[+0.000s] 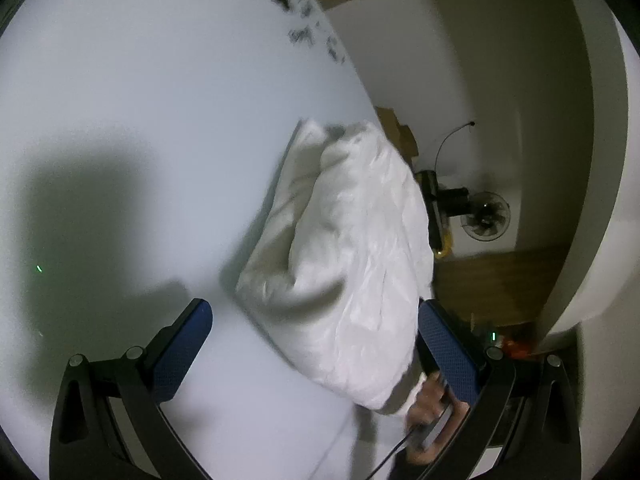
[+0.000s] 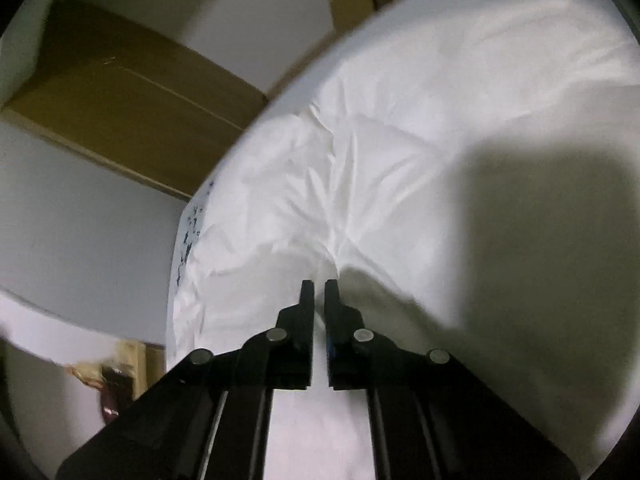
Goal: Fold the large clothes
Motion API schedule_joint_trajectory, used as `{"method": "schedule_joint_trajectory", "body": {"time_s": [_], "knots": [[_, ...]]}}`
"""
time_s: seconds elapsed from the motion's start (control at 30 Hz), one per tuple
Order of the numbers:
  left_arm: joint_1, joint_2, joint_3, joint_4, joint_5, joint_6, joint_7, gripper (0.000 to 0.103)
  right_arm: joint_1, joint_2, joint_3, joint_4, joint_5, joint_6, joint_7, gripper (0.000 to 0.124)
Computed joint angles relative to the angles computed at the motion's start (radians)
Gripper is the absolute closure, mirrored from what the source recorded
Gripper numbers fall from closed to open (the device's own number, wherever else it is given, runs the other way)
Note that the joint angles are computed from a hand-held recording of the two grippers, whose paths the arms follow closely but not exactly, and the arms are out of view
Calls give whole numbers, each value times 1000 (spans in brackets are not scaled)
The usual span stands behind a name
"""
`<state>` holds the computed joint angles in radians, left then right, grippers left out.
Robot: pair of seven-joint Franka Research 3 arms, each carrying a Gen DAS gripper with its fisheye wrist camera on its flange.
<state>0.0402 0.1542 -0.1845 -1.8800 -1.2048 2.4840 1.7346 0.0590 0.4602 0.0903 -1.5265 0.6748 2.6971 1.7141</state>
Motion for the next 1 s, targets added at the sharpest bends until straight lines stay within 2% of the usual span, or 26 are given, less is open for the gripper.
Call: {"method": "schedule_joint_trajectory", "body": {"time_s": [0.03,0.07,0.17,0.23,0.33,0.43,0.47,0.5,0.7,0.8,0.9,1.0], "knots": [[-2,9,-3,2,-2,-11,-4,0,12,-16,-16,-31,-18,-18,8,118],[-5,9,-8,-2,-5,-17,-8,0,3,3,-11,-27,-28,-41,1,124],[-5,59,-22,30,-30,-70,-7,0,-12,27,-2,-6,-22,-68,-43,124],[-10,80,-35,51,-47,-39,27,0,-28,41,-4,42,-15,-152,-10,124],[-12,160,-48,142,-50,-14,30,0,-45,34,2,54,12,-183,-21,121],[-9,223,-65,221,34,-3,-21,0,-39,-3,-9,4,73,-163,-71,120],[-2,238,-75,240,53,-10,-30,0,-56,1,14,4,73,-147,-75,120],[1,262,-81,270,81,-13,-47,0,-49,-1,9,1,71,-142,-70,119],[27,339,-127,367,176,21,-114,0,-37,31,20,55,103,-72,-81,117],[35,372,-147,405,211,49,-153,0,16,86,-32,131,-17,-66,3,117],[43,413,-162,456,270,51,-183,0,27,154,-50,209,-109,-147,76,124],[53,450,-182,504,312,38,-207,0,48,144,-59,175,-184,-109,65,124]]}}
